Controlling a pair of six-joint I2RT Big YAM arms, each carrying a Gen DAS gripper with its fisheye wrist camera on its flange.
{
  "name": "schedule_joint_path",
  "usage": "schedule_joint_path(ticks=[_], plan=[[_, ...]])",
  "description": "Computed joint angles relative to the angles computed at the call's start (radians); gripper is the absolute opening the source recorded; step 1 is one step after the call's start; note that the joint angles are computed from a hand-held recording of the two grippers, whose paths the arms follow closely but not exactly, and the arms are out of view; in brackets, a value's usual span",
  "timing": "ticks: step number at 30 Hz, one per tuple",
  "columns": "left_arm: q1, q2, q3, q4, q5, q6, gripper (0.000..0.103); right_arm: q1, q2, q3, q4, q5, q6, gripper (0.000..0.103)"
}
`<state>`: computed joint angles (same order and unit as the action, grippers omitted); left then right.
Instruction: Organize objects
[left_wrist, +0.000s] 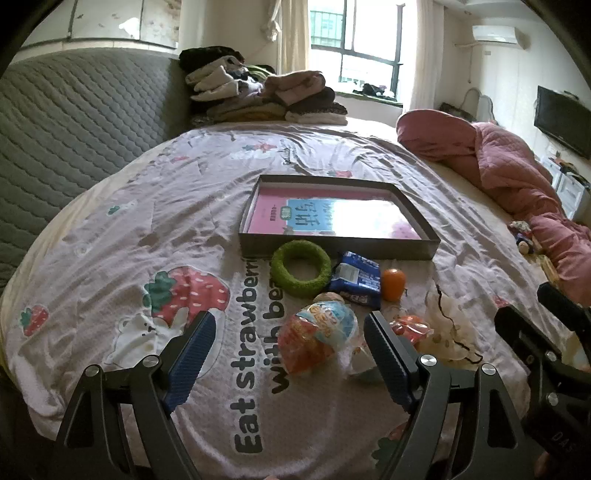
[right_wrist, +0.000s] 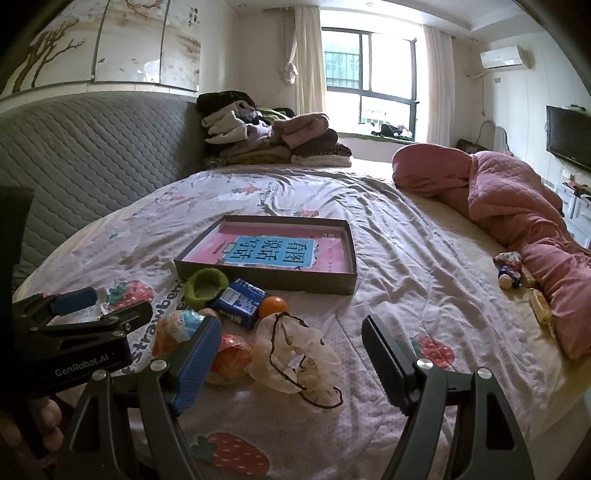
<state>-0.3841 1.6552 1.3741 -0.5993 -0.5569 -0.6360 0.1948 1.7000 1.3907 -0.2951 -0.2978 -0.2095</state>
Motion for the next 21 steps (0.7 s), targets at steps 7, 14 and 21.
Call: schedule_joint_path(ticks=[7,14,21], plan=[[0.000,0.007,0.004,-0.015,0.015,-0.007,0.083,-0.003,0.006,0.001,-0.012,-0.004,-0.011,0.078],[0.008,0.022,0.001,-0.019,0.042,-0.018,0.083,-0.008,0.017,0.000,-0.024,-0.004,-0.027,0.078],[0.012,0.033,-0.014,-0.024,0.062,-0.017,0.083,-0.017,0.036,0.011,-0.044,-0.005,-0.030,0.078]])
